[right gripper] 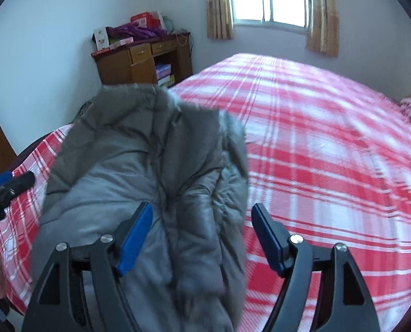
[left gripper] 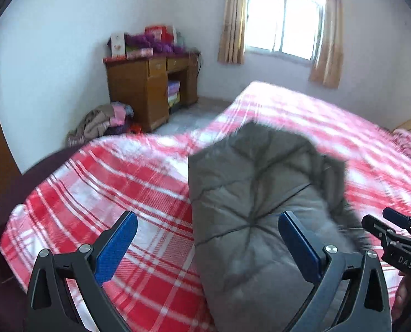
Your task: Fold large clothes
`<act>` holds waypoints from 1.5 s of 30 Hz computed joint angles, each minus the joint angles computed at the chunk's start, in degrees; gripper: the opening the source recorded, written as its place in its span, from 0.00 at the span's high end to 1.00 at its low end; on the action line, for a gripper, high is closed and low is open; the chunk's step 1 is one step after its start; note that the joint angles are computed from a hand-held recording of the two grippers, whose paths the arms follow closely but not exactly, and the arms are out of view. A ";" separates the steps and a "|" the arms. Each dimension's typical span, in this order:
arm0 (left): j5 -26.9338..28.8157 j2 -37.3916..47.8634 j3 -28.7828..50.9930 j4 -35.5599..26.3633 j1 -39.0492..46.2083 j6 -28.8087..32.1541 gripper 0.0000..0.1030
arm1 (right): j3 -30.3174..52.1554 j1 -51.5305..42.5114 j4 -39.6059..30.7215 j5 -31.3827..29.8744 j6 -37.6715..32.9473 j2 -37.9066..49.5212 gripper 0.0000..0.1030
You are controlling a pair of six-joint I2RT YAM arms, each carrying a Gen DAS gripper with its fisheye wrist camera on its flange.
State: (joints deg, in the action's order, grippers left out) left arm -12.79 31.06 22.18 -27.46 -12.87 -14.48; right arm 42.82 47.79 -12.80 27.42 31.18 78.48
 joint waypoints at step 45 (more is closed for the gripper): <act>-25.77 -15.04 9.18 -20.54 -31.16 -12.24 0.01 | 5.04 27.39 -19.36 24.50 13.44 -14.45 0.12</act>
